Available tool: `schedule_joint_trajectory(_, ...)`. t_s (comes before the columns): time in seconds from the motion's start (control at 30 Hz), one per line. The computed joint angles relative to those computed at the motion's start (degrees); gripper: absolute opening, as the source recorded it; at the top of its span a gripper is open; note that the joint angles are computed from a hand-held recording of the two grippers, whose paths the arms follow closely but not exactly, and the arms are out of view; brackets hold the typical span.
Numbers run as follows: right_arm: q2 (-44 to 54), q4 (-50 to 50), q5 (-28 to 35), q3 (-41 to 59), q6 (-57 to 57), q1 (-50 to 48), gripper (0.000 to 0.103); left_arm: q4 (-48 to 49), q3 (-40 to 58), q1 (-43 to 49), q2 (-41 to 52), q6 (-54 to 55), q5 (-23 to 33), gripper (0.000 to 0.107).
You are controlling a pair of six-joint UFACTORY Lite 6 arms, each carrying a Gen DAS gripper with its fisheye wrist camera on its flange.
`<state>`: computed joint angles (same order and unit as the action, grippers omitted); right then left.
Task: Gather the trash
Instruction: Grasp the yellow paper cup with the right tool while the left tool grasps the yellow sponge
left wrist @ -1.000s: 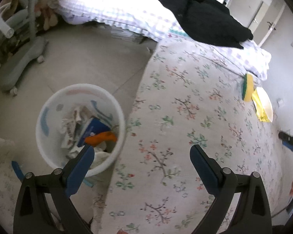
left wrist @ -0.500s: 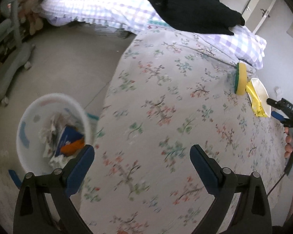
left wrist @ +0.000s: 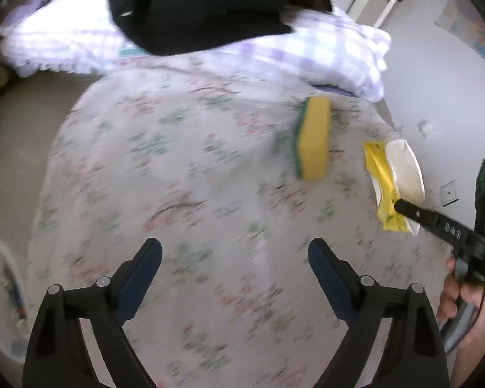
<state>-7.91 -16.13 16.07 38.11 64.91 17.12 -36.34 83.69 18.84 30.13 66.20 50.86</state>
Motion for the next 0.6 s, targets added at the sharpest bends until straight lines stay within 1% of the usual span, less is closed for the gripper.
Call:
schedule_joint_trajectory(0.07, -3.5, -0.4, 1.4, -2.0, 0.2, -1.0, 0.031, -1.9, 0.7, -2.5, 1.2, -0.2, 0.3, 0.083)
schedule_joint_trajectory(0.17, -6.9, 0.6, 1.8, -4.6, -1.1, -3.1, 0.031, -5.6, 2.9, -5.2, 3.8, -0.2, 1.6, 0.078)
schedule_joint_trajectory(0.23, -9.0, 3.1, 1.2, -6.6, -3.4, -5.0, 0.031, -7.5, 4.2, -6.7, 5.4, -0.7, 1.5, 0.076)
schedule_joint_trajectory(0.37, -10.7, 6.7, 0.8, -8.2, -7.9, -7.6, 0.031, -11.4, 6.0, -9.1, 7.4, -1.1, 1.1, 0.075)
schedule_joint_trajectory(0.5, -10.6, 6.7, 0.6, -7.8, -7.8, -7.5, 0.031, -14.8, 7.4, -10.9, 9.1, -1.2, 0.9, 0.075)
schedule_joint_trajectory(0.53, -11.0, 7.1, 0.7, -8.0, -8.3, -7.7, 0.031, -14.6, 8.3, -11.3, 10.0, -2.4, 1.1, 0.066)
schedule_joint_trajectory(0.57, -11.1, 7.2, 0.6, -8.0, -8.4, -7.7, 0.031, -13.9, 9.1, -11.6, 10.7, -3.6, 1.5, 0.048)
schedule_joint_trajectory(0.6, -11.0, 7.2, 0.7, -7.8, -8.2, -7.6, 0.031, -12.7, 10.0, -12.0, 11.4, -5.2, 1.7, 0.038)
